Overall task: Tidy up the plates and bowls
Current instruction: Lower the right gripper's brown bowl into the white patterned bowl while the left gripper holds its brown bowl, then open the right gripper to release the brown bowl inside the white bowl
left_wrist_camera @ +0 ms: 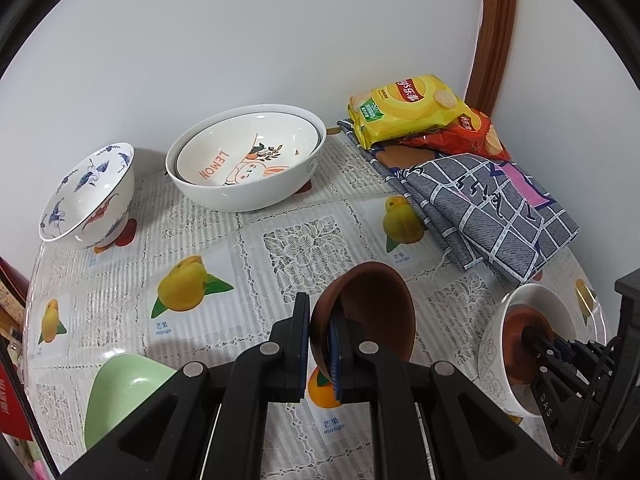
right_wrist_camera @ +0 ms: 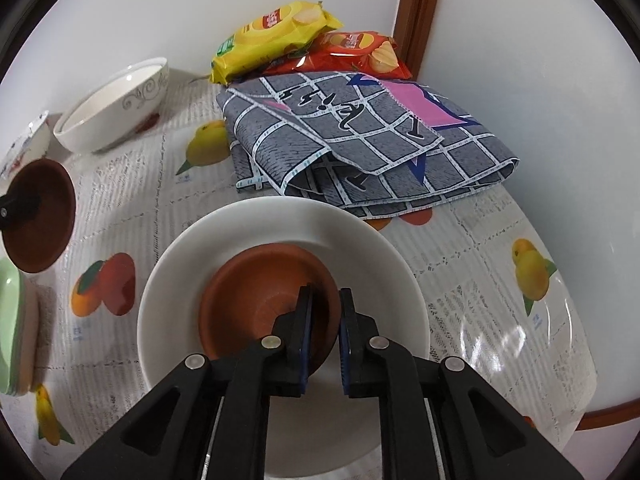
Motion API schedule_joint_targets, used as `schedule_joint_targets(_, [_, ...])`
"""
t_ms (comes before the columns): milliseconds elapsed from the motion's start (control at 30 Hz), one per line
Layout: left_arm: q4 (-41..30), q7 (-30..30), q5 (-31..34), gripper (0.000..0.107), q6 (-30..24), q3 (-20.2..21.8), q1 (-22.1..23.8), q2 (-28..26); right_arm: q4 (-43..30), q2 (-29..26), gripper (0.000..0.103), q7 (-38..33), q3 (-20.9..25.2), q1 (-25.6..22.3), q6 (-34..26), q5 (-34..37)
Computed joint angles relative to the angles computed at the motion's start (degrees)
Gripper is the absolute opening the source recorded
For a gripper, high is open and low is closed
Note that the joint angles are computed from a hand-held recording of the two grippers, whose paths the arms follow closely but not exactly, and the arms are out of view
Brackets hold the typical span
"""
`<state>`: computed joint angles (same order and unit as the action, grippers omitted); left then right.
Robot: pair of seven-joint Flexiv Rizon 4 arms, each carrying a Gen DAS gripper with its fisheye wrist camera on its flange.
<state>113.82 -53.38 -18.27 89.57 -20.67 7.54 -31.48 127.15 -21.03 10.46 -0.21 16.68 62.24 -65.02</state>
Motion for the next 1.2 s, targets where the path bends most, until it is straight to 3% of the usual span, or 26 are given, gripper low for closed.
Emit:
schedule_joint_targets(633, [2.93,2.11,-0.25,0.009,1.26,-5.91,4.54,1.42,-1.45,-0.98,0.017,-5.55,0.19,1.48,-3.02,6.41])
schedule_joint_targets(833, [4.11,2.99,-0.65,0.009,1.15,-9.27,7.32,2.01,-1.08,-0.50,0.026,-5.82,0.07,1.11,-1.54,6.55])
schedule_joint_targets(1033, [5.56,3.41,-0.78,0.009,1.64,-11.89,9.37,2.96,1.79,2.76,0.027,-1.81,-0.57,0.16,2.54,2.12])
schedule_joint_targets(1200, [7.66,3.07,0.07,0.009,2.71,-14.94,11.75,4.19,5.10,8.66,0.031,2.05,0.87,-1.37,1.20,-5.52])
